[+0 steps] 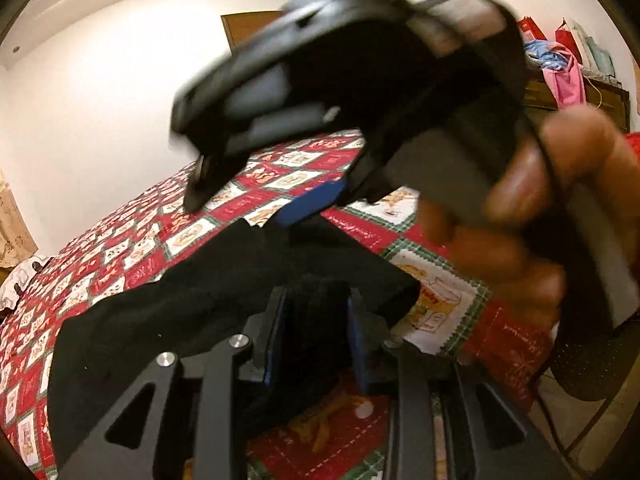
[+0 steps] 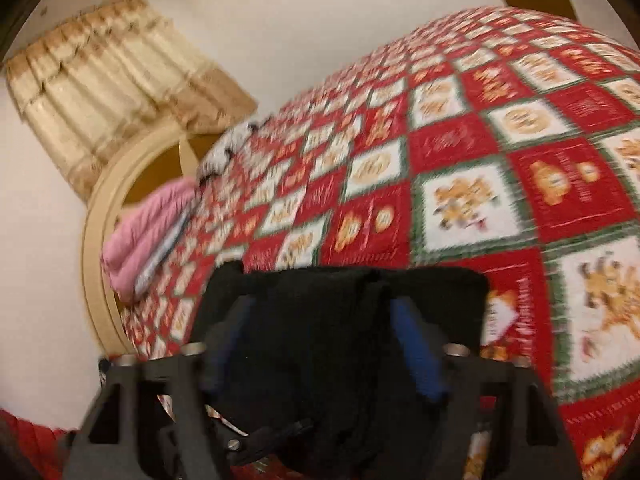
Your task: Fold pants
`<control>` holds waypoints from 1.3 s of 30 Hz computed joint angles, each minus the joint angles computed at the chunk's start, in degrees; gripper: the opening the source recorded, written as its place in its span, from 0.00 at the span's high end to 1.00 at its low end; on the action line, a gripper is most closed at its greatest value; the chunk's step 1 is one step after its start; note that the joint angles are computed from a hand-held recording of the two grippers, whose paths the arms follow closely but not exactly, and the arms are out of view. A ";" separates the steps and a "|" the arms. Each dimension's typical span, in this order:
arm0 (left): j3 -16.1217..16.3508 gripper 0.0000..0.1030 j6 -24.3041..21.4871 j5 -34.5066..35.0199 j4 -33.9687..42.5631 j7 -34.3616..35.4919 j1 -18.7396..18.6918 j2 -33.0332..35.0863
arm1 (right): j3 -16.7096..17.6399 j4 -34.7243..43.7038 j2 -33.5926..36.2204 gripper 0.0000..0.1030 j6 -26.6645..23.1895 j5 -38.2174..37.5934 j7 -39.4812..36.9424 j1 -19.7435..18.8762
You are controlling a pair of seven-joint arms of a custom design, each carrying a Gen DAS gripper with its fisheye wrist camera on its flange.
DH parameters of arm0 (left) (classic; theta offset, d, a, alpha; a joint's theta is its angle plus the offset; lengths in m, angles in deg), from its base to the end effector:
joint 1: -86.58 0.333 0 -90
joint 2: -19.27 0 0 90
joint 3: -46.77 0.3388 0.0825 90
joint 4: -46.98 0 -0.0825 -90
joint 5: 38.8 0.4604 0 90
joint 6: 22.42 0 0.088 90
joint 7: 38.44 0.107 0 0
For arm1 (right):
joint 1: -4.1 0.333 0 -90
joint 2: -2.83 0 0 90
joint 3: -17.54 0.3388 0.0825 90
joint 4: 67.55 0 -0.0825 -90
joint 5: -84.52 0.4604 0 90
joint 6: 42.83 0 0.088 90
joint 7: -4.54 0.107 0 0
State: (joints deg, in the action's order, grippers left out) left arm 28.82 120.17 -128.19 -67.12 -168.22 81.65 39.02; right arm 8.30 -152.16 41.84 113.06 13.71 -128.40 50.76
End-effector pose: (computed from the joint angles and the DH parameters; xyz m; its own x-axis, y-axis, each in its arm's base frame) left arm 0.6327 -0.2549 0.2790 -0.9504 -0.1880 -0.2478 0.1151 0.5276 -0.8417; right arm 0.6170 0.5480 0.2961 -0.3015 -0.7728 -0.5584 -0.4936 0.6276 -0.6021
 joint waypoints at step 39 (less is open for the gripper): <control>1.79 0.29 -0.59 15.62 10.98 -31.00 3.38 2.53 | 7.57 -2.32 -5.35 0.72 -28.34 -0.67 -4.40 3.87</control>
